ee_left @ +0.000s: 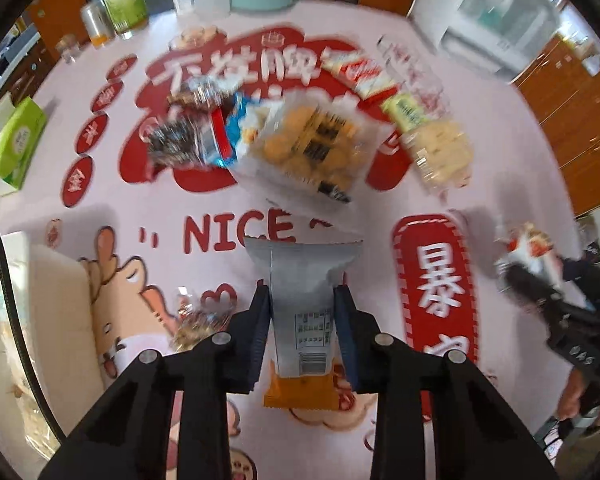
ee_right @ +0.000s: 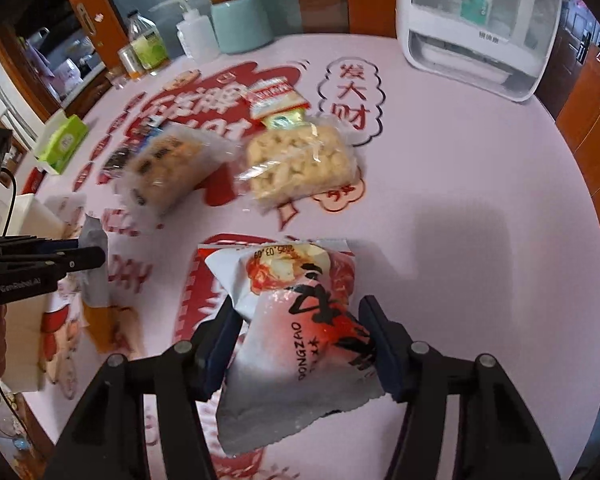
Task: Organize snacks
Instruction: 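Carry both packets to the white tray and release them inside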
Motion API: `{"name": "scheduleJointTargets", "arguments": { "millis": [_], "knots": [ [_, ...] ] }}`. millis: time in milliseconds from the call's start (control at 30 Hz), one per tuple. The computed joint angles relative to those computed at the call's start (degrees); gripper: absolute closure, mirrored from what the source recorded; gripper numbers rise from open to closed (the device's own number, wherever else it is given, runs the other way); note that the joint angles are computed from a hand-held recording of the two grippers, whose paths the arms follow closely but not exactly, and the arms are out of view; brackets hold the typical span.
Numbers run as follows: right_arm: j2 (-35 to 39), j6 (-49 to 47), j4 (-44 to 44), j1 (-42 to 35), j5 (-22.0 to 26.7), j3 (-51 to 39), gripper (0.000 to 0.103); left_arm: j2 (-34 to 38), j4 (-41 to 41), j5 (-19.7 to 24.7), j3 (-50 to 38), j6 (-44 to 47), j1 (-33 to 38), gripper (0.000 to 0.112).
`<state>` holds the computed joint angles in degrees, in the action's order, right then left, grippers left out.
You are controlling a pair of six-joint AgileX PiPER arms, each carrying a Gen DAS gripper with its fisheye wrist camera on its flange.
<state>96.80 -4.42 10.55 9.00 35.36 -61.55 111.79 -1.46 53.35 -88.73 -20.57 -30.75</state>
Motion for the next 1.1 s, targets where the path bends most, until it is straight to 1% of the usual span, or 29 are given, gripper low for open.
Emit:
{"name": "scheduleJointTargets", "arguments": {
  "millis": [67,167,300,400,433,500,567,600,667,733,833,933,1033,1100],
  "knots": [
    [-2.96,2.30,-0.96,1.69,0.35,1.10,0.043,-5.75,-0.20,-1.49,4.82,0.72,0.32,0.083],
    [-7.40,7.46,-3.98,5.33,1.13,2.04,0.043,-14.07,-0.92,-2.31,9.78,2.68,1.20,0.083],
    [-11.40,15.20,-7.62,11.38,3.55,0.54,0.043,-25.11,-2.35,-0.62,14.33,6.24,4.03,0.083],
    [-12.13,21.08,-10.79,17.13,5.44,-2.51,0.043,-33.37,-1.22,3.41,15.91,8.28,7.42,0.082],
    [-11.96,23.07,-11.85,19.25,6.05,-3.80,0.043,-36.43,-1.46,5.10,16.48,9.89,9.75,0.082],
    [-11.05,26.89,-13.54,24.13,7.29,-7.12,0.043,-40.36,-1.07,7.88,16.75,12.05,13.80,0.082],
    [-9.98,29.54,-14.77,27.98,8.30,-10.02,0.043,-44.27,-0.24,10.62,17.44,15.40,19.92,0.082],
    [-8.91,30.74,-15.40,30.24,8.97,-12.29,0.043,-45.39,-0.51,11.19,17.86,17.16,22.57,0.082],
    [-6.40,32.68,-17.04,34.47,10.20,-16.91,0.043,-47.84,-2.67,12.59,19.08,23.07,30.71,0.082],
    [-2.87,34.16,-18.79,38.55,12.01,-22.81,0.043,-49.56,-3.21,12.48,21.05,28.73,38.81,0.082],
    [4.27,34.99,-19.97,43.66,15.20,-33.32,0.042,-49.83,-6.55,11.99,23.81,38.54,51.26,0.082],
    [11.75,35.26,-20.22,47.34,19.45,-43.87,0.042,-48.28,-10.37,11.85,25.56,48.01,61.56,0.082],
    [18.66,34.30,-17.77,49.39,23.44,-54.05,0.040,-47.15,-12.41,11.17,26.90,54.26,67.31,0.080],
    [21.59,33.84,-15.30,50.03,24.56,-58.27,0.039,-45.97,-13.19,10.33,27.37,57.00,69.70,0.074]
  ]
}}
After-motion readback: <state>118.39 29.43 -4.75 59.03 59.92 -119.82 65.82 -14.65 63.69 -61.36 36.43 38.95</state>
